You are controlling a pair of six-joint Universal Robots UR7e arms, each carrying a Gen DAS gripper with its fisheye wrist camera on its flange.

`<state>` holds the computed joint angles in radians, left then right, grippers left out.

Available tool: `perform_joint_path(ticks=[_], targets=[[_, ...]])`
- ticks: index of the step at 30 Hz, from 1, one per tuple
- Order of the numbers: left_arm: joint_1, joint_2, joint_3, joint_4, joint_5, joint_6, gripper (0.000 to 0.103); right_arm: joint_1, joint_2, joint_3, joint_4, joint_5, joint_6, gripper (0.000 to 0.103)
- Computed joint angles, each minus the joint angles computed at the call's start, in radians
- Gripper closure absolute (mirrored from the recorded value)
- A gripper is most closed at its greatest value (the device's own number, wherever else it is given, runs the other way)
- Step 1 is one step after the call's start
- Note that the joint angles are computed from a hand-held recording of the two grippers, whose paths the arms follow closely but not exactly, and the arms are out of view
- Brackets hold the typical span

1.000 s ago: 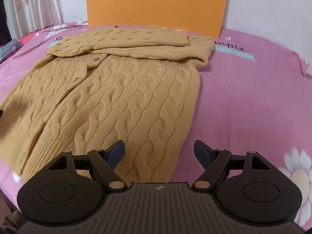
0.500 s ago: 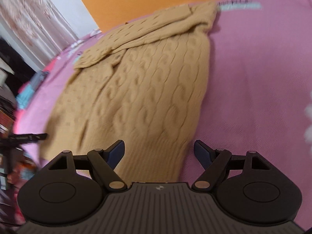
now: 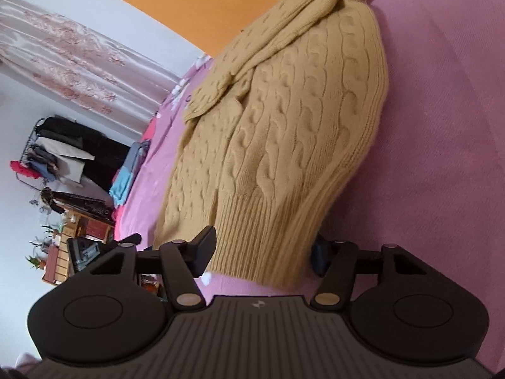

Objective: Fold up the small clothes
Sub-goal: 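Grasp the cardigan hem with both grippers, closing on the knit edge, then lift the hem with both grippers and fold it over toward the collar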

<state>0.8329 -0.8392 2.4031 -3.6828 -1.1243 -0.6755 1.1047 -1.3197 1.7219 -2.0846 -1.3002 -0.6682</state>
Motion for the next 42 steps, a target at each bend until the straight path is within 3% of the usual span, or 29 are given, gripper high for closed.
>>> perform_joint_path(ticks=[5,7,8,9,10,12,15,22,29,33,42], targets=[[0.052,0.061,-0.067,-0.061,-0.087,0.047,0.000,0.014,0.036,-0.003,0.000,-0.001,0.027,0.038],[0.057,0.081,-0.089,-0.072,-0.104,0.066,0.000,0.025,0.051,-0.003,-0.014,-0.005,0.039,0.053],[0.060,0.087,-0.096,-0.064,-0.105,0.066,0.000,0.032,0.058,-0.005,-0.018,-0.021,0.041,0.070],[0.061,0.089,-0.104,-0.045,-0.096,0.062,0.000,0.040,0.065,-0.004,-0.029,-0.042,0.041,0.074],[0.066,0.089,-0.114,-0.016,-0.092,0.053,0.011,0.045,0.067,0.001,-0.043,-0.050,0.030,0.076],[0.084,0.096,-0.134,0.000,-0.109,0.033,0.011,0.054,0.061,0.009,-0.061,-0.050,-0.018,0.079],[0.087,0.092,-0.147,-0.025,-0.106,0.059,0.020,0.068,0.061,0.001,-0.072,-0.006,-0.059,0.082],[0.111,0.093,-0.299,-0.010,-0.086,0.217,0.037,0.136,0.154,-0.124,-0.147,0.046,-0.042,0.084],[0.196,0.131,-0.584,0.182,-0.040,0.299,0.034,0.201,0.348,-0.381,-0.227,0.075,0.030,0.086],[0.239,0.179,-0.761,0.300,-0.013,0.363,0.033,0.228,0.495,-0.588,-0.262,0.080,0.076,0.086],[0.307,0.315,-1.136,0.545,0.059,0.448,0.034,0.261,0.860,-1.134,-0.182,-0.060,0.164,0.087]])
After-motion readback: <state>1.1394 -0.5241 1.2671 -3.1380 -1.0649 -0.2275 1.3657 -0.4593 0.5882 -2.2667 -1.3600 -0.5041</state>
